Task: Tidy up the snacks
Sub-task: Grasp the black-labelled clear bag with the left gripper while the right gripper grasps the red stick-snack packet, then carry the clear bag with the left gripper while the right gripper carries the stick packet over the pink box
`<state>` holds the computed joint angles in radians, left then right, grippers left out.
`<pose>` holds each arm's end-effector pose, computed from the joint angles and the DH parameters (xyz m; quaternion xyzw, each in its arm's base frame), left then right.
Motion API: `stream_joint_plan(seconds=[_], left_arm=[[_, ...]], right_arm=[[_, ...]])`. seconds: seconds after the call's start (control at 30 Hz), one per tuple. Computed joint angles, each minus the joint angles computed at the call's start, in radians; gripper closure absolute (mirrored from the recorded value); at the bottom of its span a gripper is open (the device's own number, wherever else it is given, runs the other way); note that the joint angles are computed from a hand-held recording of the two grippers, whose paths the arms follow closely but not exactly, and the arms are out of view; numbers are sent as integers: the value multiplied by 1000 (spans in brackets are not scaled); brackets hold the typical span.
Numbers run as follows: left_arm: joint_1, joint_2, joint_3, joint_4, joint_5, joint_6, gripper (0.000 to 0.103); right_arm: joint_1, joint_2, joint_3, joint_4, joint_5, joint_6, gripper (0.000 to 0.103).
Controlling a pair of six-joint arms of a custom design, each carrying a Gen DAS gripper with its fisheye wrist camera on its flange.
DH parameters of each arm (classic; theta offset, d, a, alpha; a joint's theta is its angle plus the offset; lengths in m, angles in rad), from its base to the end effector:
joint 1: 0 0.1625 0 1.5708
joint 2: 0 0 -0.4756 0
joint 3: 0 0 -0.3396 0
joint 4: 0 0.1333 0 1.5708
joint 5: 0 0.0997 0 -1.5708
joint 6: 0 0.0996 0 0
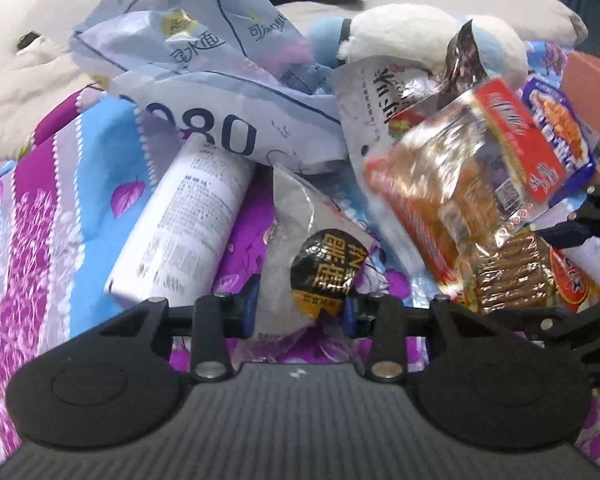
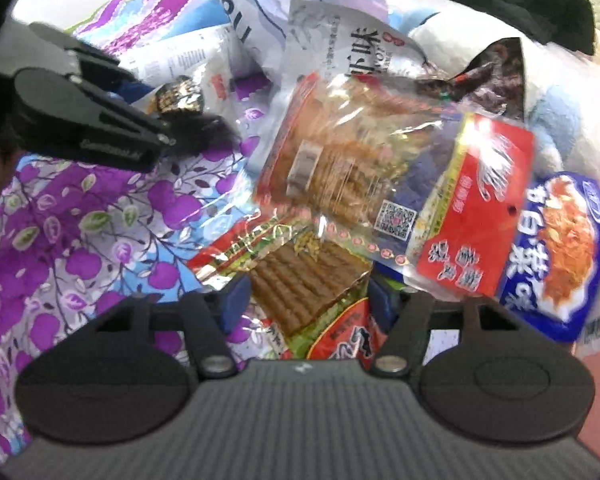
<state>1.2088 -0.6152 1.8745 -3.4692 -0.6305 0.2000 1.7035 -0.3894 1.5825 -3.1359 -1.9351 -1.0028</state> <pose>-0.0153 -0.6439 0.1261 0.0980 0.8526 -0.3139 0.4060 0.1885 -0.6729 -0.0231 0.4915 -0.8329 0.0899 0.2381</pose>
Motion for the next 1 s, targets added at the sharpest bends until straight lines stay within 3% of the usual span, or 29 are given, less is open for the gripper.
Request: stream_joint_plan(seconds=[0.37,0.57,0.6,0.67,0.73,1.0], left_arm=[[-102,-7,202,-154,45,-238,59],[-221,20,309,-190,117,-313,59],[-235,16,327,-182,110,-342,59],[-266,11,368,-176,107,-419,59],[-297,14,406,-175,112,-493,59],[-369,21,512,-116,109,-775,59]], right_arm=[[-27,-77,202,-212,44,29,46],[-35,-121,327,-350,46,93,49],[-36,-130,347,-367,45,104,54],[-39,-152,390,-399,48,132,55],[-42,-165,431,-439,42,154,69],[-74,-219,555,-529,109,214,81]])
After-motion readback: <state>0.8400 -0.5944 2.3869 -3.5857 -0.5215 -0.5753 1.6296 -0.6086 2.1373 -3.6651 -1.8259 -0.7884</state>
